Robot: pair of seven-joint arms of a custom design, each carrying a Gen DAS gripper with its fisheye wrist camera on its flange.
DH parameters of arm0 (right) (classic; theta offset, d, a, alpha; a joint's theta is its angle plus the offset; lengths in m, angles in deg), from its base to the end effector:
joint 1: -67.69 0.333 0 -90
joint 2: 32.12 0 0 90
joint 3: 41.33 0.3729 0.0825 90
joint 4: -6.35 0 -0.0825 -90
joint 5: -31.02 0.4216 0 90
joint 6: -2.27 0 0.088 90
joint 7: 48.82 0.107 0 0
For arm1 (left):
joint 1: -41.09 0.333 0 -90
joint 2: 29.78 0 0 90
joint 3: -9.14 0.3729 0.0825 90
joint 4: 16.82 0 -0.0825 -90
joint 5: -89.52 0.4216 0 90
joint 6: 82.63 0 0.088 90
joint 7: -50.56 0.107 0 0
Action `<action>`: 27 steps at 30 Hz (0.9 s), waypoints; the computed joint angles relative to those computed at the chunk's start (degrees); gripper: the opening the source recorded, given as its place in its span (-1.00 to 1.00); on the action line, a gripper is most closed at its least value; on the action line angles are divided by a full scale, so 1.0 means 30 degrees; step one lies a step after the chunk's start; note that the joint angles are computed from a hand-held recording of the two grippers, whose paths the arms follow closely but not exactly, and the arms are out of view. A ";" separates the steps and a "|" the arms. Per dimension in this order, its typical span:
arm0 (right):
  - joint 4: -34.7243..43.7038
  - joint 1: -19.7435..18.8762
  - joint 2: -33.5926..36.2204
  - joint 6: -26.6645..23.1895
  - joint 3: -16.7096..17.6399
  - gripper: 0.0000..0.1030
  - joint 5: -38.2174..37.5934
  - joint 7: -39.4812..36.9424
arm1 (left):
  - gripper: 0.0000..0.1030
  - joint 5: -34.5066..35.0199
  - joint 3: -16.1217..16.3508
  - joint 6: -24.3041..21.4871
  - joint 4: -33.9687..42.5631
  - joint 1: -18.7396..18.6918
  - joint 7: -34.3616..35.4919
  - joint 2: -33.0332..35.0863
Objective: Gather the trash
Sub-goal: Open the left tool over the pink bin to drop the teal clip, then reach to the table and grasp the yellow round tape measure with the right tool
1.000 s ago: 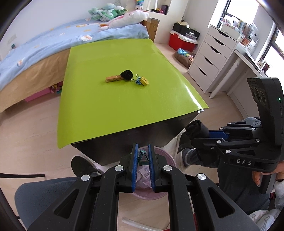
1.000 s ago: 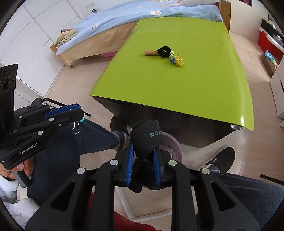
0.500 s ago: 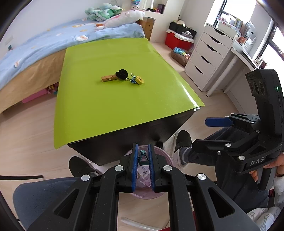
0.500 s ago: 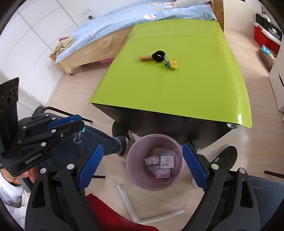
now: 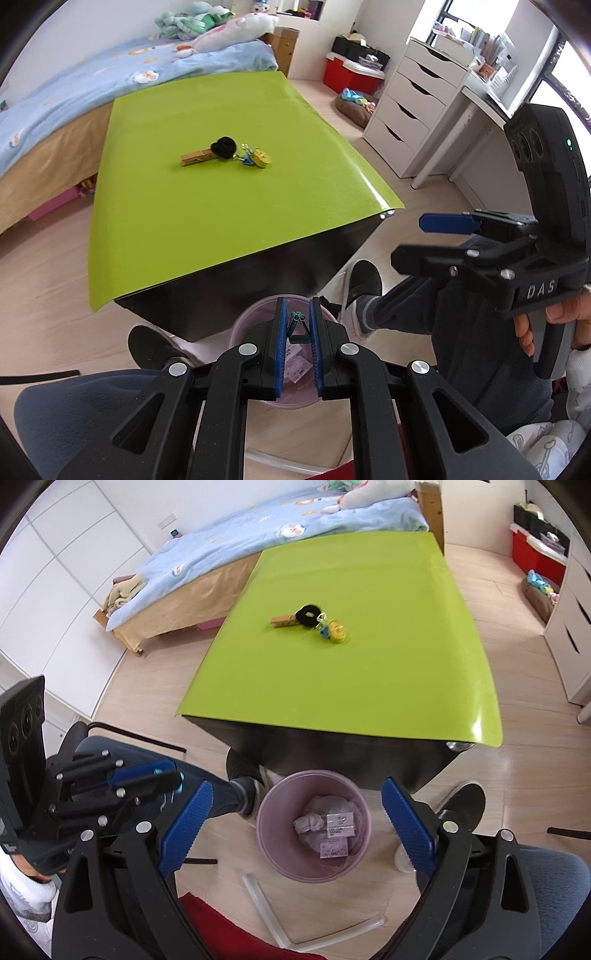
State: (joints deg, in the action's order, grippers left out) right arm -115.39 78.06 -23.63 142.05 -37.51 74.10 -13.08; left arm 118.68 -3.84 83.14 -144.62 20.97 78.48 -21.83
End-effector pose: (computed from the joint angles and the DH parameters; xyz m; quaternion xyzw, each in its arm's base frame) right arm 0.5978 0.1514 0.3900 -0.8606 0.4288 0.0422 0.2717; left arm 0.4977 -0.3549 0.3956 -0.6978 0.6602 -0.2602 0.0974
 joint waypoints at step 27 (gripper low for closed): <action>0.0170 -0.0174 0.0110 0.0487 0.0006 0.94 0.0693 -0.0395 | 0.86 0.3534 0.0699 -0.0906 0.0102 0.0020 -0.4878 -0.0048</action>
